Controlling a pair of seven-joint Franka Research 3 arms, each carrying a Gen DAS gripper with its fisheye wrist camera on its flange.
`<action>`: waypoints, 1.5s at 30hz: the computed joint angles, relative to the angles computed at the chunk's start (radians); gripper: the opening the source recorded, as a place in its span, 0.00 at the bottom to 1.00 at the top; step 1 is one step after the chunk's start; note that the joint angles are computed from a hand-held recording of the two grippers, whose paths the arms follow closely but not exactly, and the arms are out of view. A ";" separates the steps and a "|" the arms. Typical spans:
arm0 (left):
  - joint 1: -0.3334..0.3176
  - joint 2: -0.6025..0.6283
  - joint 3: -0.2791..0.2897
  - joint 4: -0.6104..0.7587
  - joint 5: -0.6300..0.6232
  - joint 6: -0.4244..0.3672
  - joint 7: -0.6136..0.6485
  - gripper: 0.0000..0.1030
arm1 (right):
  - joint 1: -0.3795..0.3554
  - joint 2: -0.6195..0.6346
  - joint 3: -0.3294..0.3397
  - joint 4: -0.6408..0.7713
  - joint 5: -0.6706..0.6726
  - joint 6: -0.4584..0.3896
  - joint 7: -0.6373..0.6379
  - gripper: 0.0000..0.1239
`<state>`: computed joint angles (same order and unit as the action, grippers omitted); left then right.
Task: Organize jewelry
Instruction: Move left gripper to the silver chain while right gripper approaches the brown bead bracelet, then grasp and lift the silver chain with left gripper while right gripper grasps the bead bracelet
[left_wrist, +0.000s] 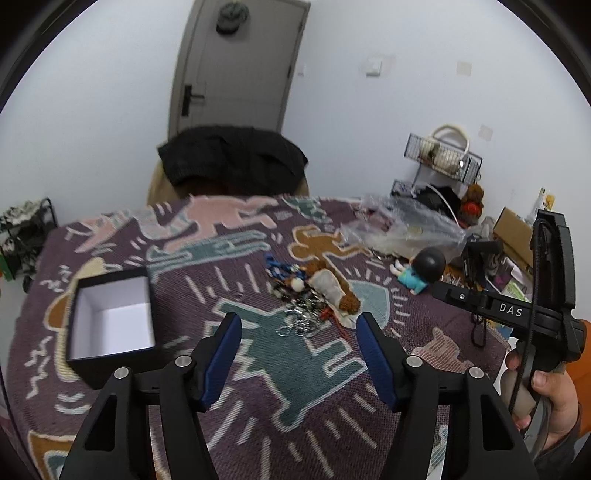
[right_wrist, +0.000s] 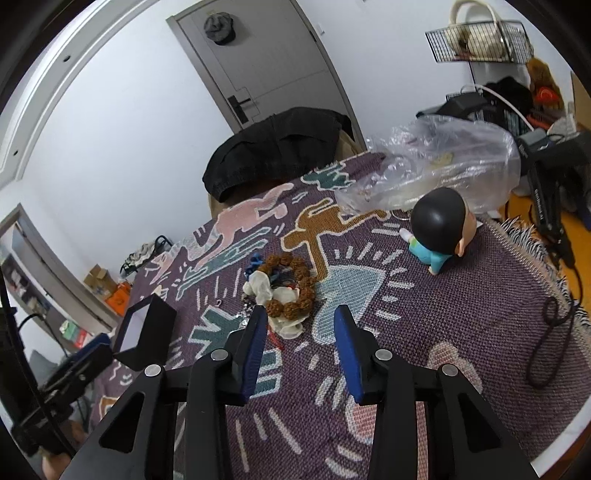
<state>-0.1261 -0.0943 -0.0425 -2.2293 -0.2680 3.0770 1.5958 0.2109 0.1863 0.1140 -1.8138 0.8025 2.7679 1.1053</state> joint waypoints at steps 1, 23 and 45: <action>-0.002 0.023 0.001 0.027 -0.002 -0.022 0.002 0.61 | -0.003 0.012 -0.001 0.014 0.002 -0.011 -0.002 0.31; 0.141 0.379 -0.133 0.428 0.150 -0.329 -0.146 0.43 | -0.094 0.190 0.030 0.188 0.097 -0.134 -0.070 0.22; 0.247 0.416 -0.215 0.439 -0.007 -0.314 -0.068 0.17 | -0.091 0.282 0.041 0.298 0.031 -0.188 0.002 0.22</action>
<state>0.1211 0.3222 -0.2580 -1.7905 -0.2746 2.7627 1.5279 0.1195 0.4680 0.1549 -1.5163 0.8337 2.5795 1.1075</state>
